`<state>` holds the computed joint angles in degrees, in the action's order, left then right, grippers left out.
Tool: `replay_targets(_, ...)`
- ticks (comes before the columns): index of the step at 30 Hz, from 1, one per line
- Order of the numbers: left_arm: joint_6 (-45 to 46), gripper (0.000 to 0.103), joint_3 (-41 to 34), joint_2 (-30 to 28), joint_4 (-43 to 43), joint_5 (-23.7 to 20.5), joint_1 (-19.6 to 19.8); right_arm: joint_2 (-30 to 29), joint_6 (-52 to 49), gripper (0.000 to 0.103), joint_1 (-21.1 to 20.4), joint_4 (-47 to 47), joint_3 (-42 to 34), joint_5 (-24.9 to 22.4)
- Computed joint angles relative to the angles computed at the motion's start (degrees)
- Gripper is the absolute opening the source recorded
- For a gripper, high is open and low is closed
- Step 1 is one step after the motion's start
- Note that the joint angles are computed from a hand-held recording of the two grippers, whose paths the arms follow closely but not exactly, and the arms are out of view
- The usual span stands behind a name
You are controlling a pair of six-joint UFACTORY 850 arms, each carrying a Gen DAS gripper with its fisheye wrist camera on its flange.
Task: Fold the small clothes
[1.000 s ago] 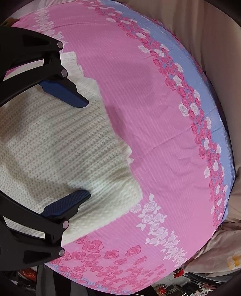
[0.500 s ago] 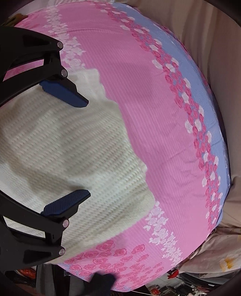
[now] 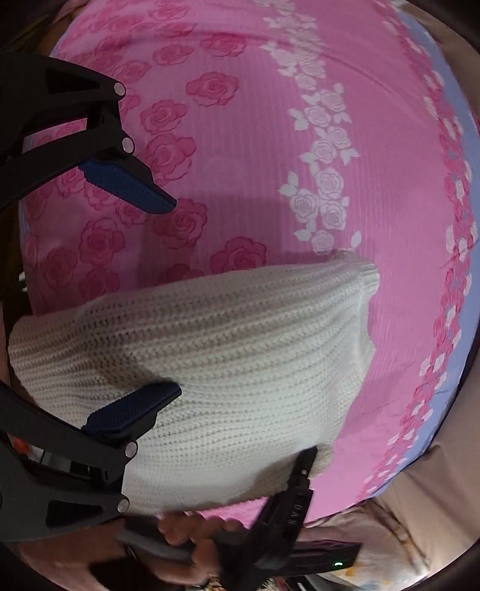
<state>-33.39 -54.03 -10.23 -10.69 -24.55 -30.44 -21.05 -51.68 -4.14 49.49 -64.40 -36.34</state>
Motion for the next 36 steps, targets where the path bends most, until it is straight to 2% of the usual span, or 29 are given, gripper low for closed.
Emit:
replay_targets(1, -0.86, 0.090, 0.16, 0.69, 0.99, -0.09, -0.04, -1.97, 2.33, 0.014, 0.34, -2.04, -0.23, 1.19)
replay_targets(3, -5.69, 0.088, 1.18, 3.02, 6.46, 0.04, -0.50, -1.52, 3.79, 0.017, 0.26, -2.20, -0.32, 1.20)
replay_targets(5, -13.08, 0.088, 2.96, 5.83, 13.63, -0.89, -0.68, 3.35, 5.17, 0.024, 0.82, -2.93, 1.98, 3.25)
replay_targets(7, -19.09, 0.089, 5.13, 8.49, 18.44, -2.46, -0.02, 10.46, -0.15, 0.024, 1.72, -0.23, 6.05, 4.00)
replay_targets(10, -22.76, 0.089, 7.47, 10.63, 20.89, -4.82, 1.43, 16.51, -6.60, 0.022, 4.15, -0.84, 10.24, -5.68)
replay_targets(12, -23.90, 0.089, 8.49, 11.23, 21.30, -5.75, 1.98, 17.49, -6.23, 0.020, 7.86, -5.78, 13.61, -10.09)
replay_targets(13, -24.66, 0.089, 8.74, 11.25, 21.42, -6.57, 2.14, 16.18, -4.10, 0.019, 11.09, -10.24, 15.67, -11.51)
replay_targets(14, -25.05, 0.089, 9.13, 11.64, 21.34, -6.92, 2.06, 14.73, -2.34, 0.020, 14.29, -13.59, 18.25, -10.53)
replay_targets(15, -25.07, 0.089, 9.28, 12.00, 21.22, -6.84, 2.04, 15.38, -2.19, 0.025, 16.36, -14.54, 20.52, -7.15)
replay_targets(16, -25.25, 0.089, 9.37, 12.39, 21.43, -6.46, 1.89, 17.69, -3.56, 0.026, 17.93, -14.02, 21.95, -4.65)
replay_targets(17, -25.54, 0.089, 9.19, 12.57, 22.01, -6.12, 1.56, 18.07, -2.53, 0.024, 18.40, -14.72, 21.56, -4.53)
replay_targets(18, -25.31, 0.089, 8.82, 12.51, 22.10, -5.73, 1.27, 17.94, -2.69, 0.022, 17.33, -13.02, 20.68, -6.36)
replay_targets(19, -25.48, 0.089, 8.63, 12.62, 22.04, -5.65, 0.94, 18.23, -3.92, 0.017, 14.20, -8.93, 19.43, -9.89)
replay_targets(20, -25.22, 0.089, 8.09, 12.21, 21.44, -5.03, 0.81, 18.77, -4.43, 0.018, 11.59, -6.12, 18.85, -11.02)
replay_targets(24, -21.85, 0.090, 5.19, 9.30, 18.76, -2.98, -0.02, 20.55, -0.93, 0.029, 1.84, -3.34, 16.88, -6.70)
replay_targets(25, -21.03, 0.090, 3.91, 7.93, 18.54, -3.05, -0.64, 19.81, 0.10, 0.037, -0.18, -3.57, 16.06, -4.93)
replay_targets(26, -20.52, 0.090, 2.99, 6.94, 18.35, -3.13, -1.21, 18.93, 2.10, 0.049, -1.11, -4.78, 15.46, -2.52)
replay_targets(28, -18.59, 0.090, 1.08, 4.92, 17.71, -3.46, -2.27, 16.15, 1.91, 0.057, -2.00, -4.06, 14.52, -1.11)
replay_targets(29, -17.56, 0.090, -0.25, 3.68, 17.68, -4.01, -2.93, 14.35, 1.61, 0.052, -1.87, -3.87, 14.06, -1.86)
replay_targets(30, -17.57, 0.090, -1.30, 2.83, 18.30, -4.78, -3.48, 12.56, 1.79, 0.040, -1.55, -4.28, 13.55, -2.63)
replay_targets(31, -17.92, 0.090, -2.13, 2.24, 19.29, -5.18, -3.98, 10.90, 1.14, 0.015, -1.48, -4.17, 12.82, -3.75)
replay_targets(33, -20.52, 0.093, -3.17, 1.35, 22.50, -5.17, -4.95, 12.51, -3.94, 0.014, -3.19, 3.24, 14.02, -6.02)
replay_targets(34, -21.76, 0.093, -3.52, 0.69, 23.63, -5.41, -5.28, 14.16, -7.04, 0.014, -5.34, 7.95, 14.82, -8.20)
replay_targets(36, -20.73, 0.093, -4.35, -1.38, 20.79, -5.85, -5.18, 14.21, -8.01, 0.015, -8.15, 10.18, 15.61, -9.22)
